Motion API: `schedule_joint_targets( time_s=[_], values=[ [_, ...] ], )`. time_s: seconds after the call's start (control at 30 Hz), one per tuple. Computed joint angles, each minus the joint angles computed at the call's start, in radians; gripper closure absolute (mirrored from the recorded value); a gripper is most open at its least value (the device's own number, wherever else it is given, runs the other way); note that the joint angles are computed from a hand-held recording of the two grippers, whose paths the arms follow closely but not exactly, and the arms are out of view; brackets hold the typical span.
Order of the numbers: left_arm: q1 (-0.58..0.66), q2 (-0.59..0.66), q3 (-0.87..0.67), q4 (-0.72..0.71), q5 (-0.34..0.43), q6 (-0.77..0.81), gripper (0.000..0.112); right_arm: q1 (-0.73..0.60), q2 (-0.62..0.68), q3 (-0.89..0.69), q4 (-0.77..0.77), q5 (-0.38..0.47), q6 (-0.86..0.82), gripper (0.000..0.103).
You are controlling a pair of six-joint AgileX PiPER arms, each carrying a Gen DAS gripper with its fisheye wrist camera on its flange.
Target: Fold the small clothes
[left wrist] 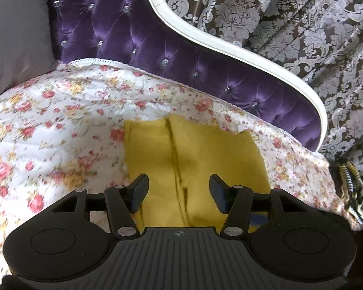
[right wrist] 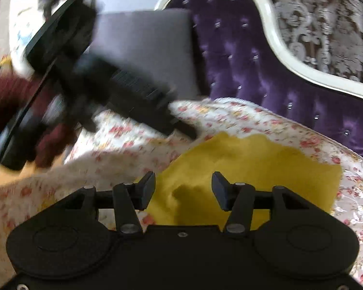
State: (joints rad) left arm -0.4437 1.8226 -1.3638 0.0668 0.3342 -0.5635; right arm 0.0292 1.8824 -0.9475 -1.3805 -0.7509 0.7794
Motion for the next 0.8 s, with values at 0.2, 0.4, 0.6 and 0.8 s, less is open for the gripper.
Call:
schedule_joint_targets(
  time_s=[0.2, 0.4, 0.6, 0.8],
  values=[
    [0.026, 0.089, -0.132, -0.173, 0.063, 0.185, 0.057, 0.077, 0.022, 0.023, 0.138, 0.127, -0.169, 0.047],
    [0.047, 0.195, -0.252, -0.315, 0.135, 0.316, 0.054, 0.089, 0.049, 0.017, 0.185, 0.178, -0.223, 0.092],
    [0.063, 0.299, -0.365, -0.372, 0.192, 0.337, 0.051, -0.007, 0.036, 0.044, 0.19, 0.051, -0.124, 0.093],
    [0.072, 0.4, -0.507, -0.434, 0.253, 0.366, 0.039, -0.067, 0.021, 0.06, 0.171, -0.017, -0.06, 0.093]
  ],
)
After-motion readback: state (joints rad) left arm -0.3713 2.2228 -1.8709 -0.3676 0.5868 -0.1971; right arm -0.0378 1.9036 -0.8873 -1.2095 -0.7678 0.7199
